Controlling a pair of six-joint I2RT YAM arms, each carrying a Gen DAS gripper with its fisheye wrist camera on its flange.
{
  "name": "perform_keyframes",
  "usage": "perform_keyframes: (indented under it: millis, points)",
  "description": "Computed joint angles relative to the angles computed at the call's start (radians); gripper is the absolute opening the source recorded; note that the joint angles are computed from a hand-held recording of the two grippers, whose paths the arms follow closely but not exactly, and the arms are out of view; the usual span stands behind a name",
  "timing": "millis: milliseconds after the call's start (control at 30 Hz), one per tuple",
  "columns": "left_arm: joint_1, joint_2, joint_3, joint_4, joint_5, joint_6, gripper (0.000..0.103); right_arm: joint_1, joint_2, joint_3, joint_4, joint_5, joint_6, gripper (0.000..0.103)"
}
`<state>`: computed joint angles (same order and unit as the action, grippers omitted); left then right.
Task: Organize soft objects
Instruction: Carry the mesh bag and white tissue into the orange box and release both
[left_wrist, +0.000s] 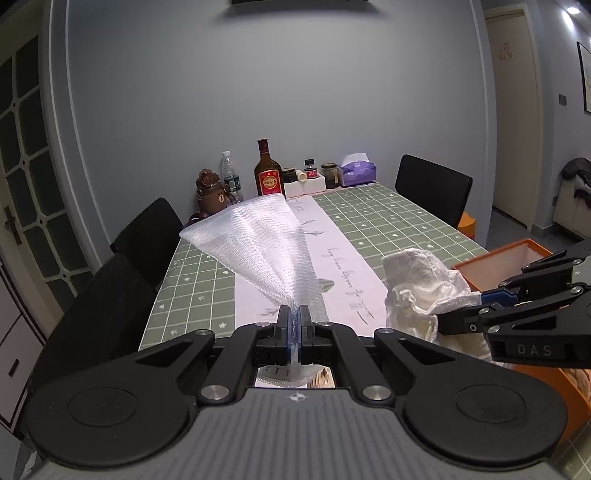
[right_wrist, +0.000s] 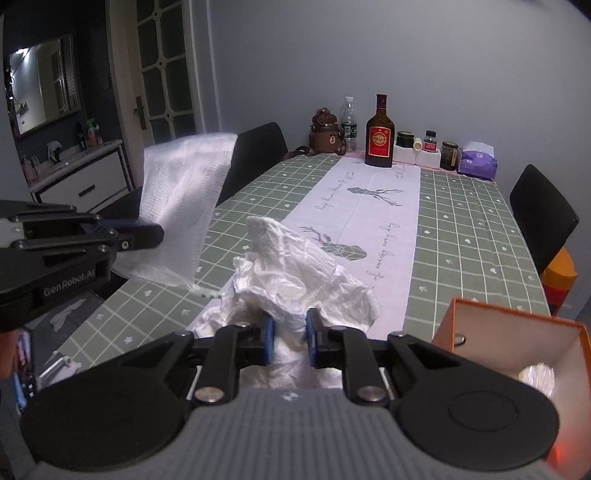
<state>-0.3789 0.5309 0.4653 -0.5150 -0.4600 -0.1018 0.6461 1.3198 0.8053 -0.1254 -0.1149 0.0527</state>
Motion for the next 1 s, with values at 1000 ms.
perform_keyframes:
  millis: [1000]
  points:
    - [-0.783,0.392,0.006,0.342,-0.165,-0.388,0.002,-0.806,-0.682,-0.4,-0.224,-0.318,-0.306,0.017]
